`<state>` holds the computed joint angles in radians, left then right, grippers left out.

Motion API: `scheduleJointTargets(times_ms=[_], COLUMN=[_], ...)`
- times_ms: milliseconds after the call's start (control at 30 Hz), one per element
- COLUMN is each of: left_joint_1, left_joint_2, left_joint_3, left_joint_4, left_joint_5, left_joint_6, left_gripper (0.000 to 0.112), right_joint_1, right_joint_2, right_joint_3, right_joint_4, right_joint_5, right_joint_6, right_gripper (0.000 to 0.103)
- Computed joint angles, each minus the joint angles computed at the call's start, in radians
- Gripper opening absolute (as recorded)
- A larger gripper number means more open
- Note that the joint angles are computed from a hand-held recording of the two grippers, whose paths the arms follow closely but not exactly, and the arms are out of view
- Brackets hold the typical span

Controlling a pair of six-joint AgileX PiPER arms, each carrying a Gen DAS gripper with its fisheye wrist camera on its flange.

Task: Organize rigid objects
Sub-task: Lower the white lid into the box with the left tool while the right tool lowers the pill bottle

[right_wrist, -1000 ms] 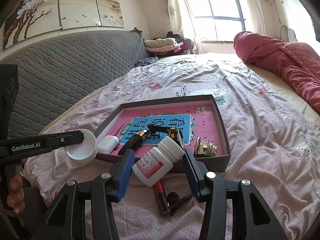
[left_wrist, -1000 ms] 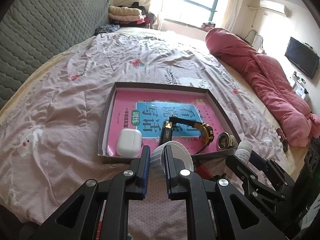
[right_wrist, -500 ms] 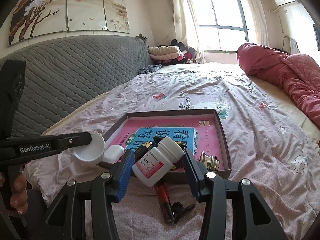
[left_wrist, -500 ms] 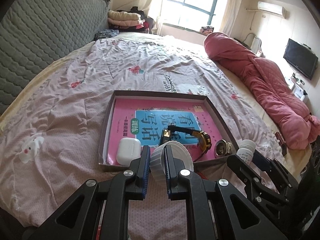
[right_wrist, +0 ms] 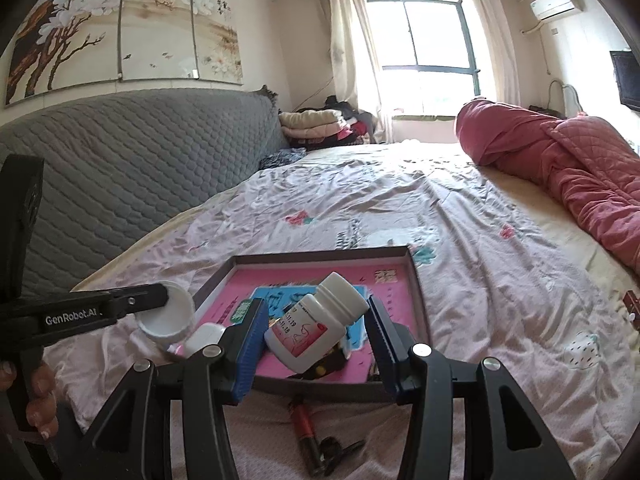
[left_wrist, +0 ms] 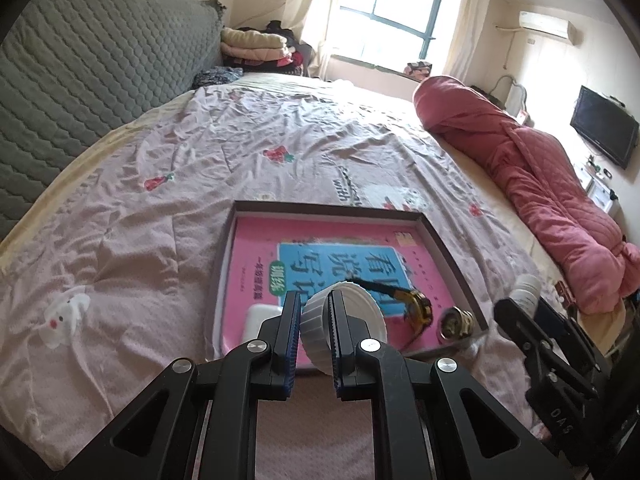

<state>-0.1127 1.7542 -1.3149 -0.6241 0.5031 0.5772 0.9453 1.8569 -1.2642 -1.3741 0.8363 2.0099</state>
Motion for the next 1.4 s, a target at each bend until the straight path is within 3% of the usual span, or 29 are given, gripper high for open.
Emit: scheduleJointTargets(times_ms=[333, 1067, 1400], left_joint_1=[0.025, -0.043, -0.052], left_joint_2=[0.102, 0.264, 0.289], left_joint_3=[-0.115, -0.184, -0.199], left_joint_4=[0.034, 0.111, 0.132], left_joint_5=[0.016, -0.015, -0.025], left_joint_6=[-0.051, -0.113, -0.126], left_gripper=[0.014, 0.014, 0.014], right_joint_1=[-0.042, -0.106, -0.088], right_joint_2=[0.041, 0.173, 0.253], right_joint_3=[-0.022, -0.104, -0.203], right_joint_4=[0.027, 0.138, 0.176], right_joint_5=[-0.01, -0.089, -0.003], right_joint_6=[-0.034, -0.189, -0.327], right_gripper=[0.05, 0.05, 0.05])
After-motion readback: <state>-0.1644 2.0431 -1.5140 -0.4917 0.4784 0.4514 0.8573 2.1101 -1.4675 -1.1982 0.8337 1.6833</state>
